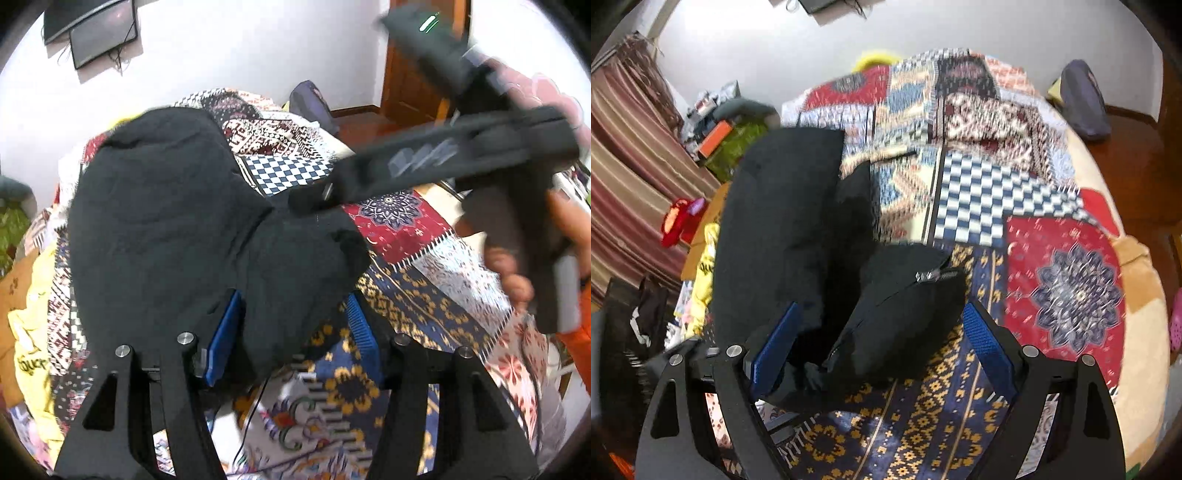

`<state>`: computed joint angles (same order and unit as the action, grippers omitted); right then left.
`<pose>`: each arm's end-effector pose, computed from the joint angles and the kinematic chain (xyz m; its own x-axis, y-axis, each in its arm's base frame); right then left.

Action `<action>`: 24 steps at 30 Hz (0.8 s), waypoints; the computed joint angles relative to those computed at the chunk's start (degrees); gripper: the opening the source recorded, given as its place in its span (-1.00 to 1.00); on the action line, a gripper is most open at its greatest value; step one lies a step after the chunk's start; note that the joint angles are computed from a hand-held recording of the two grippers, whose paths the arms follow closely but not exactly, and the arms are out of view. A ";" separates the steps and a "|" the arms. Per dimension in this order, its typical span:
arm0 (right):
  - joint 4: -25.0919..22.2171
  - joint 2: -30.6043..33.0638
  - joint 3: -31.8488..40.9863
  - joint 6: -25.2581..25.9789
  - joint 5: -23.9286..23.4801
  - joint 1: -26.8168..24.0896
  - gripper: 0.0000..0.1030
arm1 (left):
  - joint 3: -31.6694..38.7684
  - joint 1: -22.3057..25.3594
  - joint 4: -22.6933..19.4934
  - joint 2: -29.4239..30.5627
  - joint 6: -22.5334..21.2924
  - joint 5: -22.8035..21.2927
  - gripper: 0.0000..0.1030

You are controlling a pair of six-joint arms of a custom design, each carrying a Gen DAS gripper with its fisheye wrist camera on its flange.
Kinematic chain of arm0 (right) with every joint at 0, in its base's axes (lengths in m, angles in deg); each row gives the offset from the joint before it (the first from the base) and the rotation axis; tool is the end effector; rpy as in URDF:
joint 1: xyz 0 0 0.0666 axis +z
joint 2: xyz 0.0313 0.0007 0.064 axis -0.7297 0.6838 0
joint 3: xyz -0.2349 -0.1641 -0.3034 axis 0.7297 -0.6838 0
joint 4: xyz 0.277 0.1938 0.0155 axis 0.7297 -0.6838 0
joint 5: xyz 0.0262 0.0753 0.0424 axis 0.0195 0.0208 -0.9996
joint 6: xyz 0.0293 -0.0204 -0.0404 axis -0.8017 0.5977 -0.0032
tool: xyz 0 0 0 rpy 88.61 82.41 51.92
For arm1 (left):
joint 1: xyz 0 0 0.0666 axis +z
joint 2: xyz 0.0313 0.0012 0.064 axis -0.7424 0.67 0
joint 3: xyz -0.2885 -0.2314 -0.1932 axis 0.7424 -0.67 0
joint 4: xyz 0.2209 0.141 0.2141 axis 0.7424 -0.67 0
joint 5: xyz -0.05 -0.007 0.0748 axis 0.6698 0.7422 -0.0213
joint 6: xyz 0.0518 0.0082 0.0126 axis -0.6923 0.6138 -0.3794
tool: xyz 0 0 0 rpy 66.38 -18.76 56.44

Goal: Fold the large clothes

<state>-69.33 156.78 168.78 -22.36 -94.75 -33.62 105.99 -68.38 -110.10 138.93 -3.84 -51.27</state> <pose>0.5256 0.1304 0.5138 -0.8649 0.2746 -0.4201 0.0900 0.9083 0.4085 0.5225 -0.2060 0.4705 -0.4756 0.6180 -0.6260 0.7696 0.6371 0.0443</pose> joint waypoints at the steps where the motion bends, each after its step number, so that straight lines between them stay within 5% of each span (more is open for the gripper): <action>1: -0.12 0.06 -0.65 -0.06 -0.46 0.21 0.71 | 0.10 0.45 -0.79 -0.63 -0.54 0.30 0.16; 4: -1.15 0.32 -2.69 0.26 0.01 0.71 0.71 | 0.76 2.34 -2.66 -1.83 -0.39 2.09 0.17; 10: 0.48 -1.31 -6.83 -3.45 -3.69 -0.71 0.71 | 4.79 7.38 -0.55 -0.90 5.71 -1.51 0.32; 14: -3.77 -0.15 -2.14 -0.69 1.82 1.01 0.71 | 13.56 9.81 -2.99 5.44 10.00 -6.38 0.32; 18: -5.36 -0.16 2.44 2.13 6.41 2.42 0.71 | 19.45 10.40 -8.71 11.20 11.59 -6.43 0.32; 24: -4.28 1.51 9.89 1.74 6.18 3.01 0.71 | 19.53 9.94 -7.18 12.12 13.14 -4.44 0.34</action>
